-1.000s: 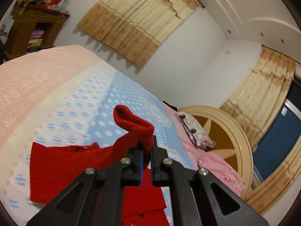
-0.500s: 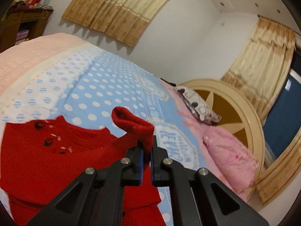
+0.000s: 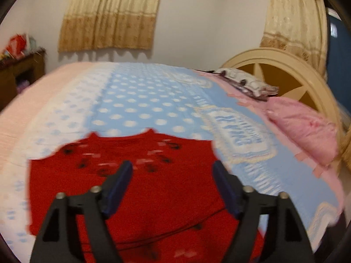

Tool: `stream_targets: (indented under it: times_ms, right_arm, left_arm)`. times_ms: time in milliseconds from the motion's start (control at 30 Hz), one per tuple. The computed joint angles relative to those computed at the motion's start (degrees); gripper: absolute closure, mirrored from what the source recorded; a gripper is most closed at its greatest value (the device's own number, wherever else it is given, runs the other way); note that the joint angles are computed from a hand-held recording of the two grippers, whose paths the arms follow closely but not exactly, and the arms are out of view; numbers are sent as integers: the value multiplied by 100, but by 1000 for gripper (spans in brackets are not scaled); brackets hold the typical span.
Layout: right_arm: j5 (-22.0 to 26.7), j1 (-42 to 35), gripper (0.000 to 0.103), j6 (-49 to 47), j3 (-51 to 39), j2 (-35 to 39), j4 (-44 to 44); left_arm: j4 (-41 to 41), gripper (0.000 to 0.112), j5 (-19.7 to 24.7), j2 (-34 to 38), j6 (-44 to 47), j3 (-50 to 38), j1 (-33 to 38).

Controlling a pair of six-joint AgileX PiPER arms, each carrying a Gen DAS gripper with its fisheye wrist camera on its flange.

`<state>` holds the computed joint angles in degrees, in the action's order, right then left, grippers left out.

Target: Fold small clothes

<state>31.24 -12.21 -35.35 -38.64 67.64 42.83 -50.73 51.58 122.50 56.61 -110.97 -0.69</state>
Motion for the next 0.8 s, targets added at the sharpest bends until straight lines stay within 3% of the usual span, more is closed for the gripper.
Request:
stream_targets:
  times_ms: [133,200,267,400,533,667,800]
  right_arm:
    - [90,-202,24,-158,16,-49,210]
    - [-17,-175,24,37,-10,-154,-67]
    - [14,-179,24,291,-151,-206,-379]
    - [369,-363,24,915,-837,36,-937]
    - [563,-438,24,1229,-1734,547,-1259]
    - [767,-496,24,1402,-2546,1215,-1260]
    - [875,-324,24,1612,-3090,1851,-1323]
  left_arm:
    - [336,26,-797,-167,523,521,480]
    - [452,26,-1232,-183,729,752,762]
    - [684,26,-1377,2,645,670,1073]
    - [1339,26,-490,741,-385,-357,1573]
    - [1136,26,420,1149,-779,-877,1961]
    - [1084,26,354,945,-419,-484,1883]
    - [1480,25,319,1203,-597,-939,1706]
